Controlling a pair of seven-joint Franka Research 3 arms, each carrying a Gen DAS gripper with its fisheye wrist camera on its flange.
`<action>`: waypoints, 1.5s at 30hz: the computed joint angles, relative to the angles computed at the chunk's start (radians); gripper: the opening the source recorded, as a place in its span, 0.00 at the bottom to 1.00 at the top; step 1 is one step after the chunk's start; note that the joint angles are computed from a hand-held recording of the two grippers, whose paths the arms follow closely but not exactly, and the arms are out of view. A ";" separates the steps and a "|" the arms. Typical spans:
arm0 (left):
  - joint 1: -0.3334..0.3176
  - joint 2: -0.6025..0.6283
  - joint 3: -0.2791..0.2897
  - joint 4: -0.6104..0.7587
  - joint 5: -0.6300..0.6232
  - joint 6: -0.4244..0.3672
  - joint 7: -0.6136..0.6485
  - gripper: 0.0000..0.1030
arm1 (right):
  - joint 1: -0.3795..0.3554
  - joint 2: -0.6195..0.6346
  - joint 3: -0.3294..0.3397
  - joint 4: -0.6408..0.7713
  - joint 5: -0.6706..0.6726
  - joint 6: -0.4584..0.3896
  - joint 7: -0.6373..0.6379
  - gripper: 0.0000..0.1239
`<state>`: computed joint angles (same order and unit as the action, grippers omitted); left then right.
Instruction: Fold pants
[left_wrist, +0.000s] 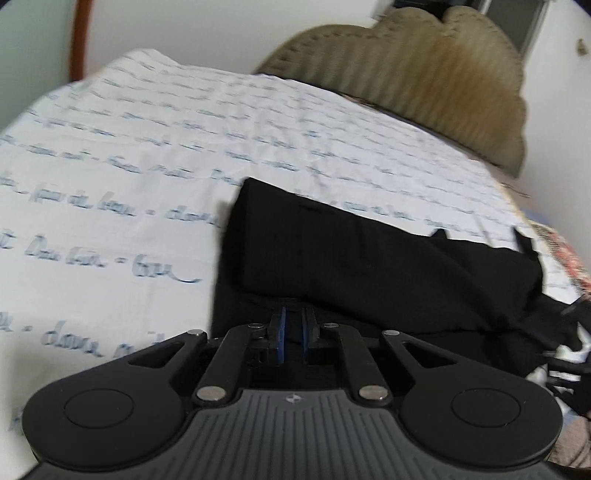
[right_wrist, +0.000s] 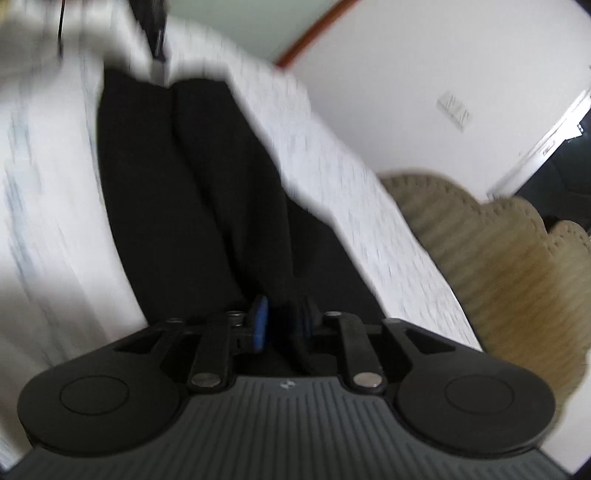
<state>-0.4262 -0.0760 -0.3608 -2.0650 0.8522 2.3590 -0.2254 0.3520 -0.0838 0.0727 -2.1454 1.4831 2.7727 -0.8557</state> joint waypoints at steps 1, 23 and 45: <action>-0.004 0.006 -0.005 0.014 -0.010 -0.037 -0.003 0.11 | 0.001 -0.022 -0.004 0.002 0.021 -0.061 0.030 0.26; 0.080 -0.055 0.005 -0.096 0.130 0.288 -0.514 0.78 | 0.107 0.212 0.151 0.245 0.048 -0.069 0.183 0.02; -0.021 0.065 0.013 0.072 0.206 -0.023 -0.567 0.18 | 0.053 0.009 0.049 0.023 0.106 -0.051 0.038 0.20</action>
<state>-0.4474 -0.0110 -0.3482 -1.9929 1.0584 2.3360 -0.7923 0.4055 -0.0747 0.1214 -2.1220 1.5886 2.7215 -0.8174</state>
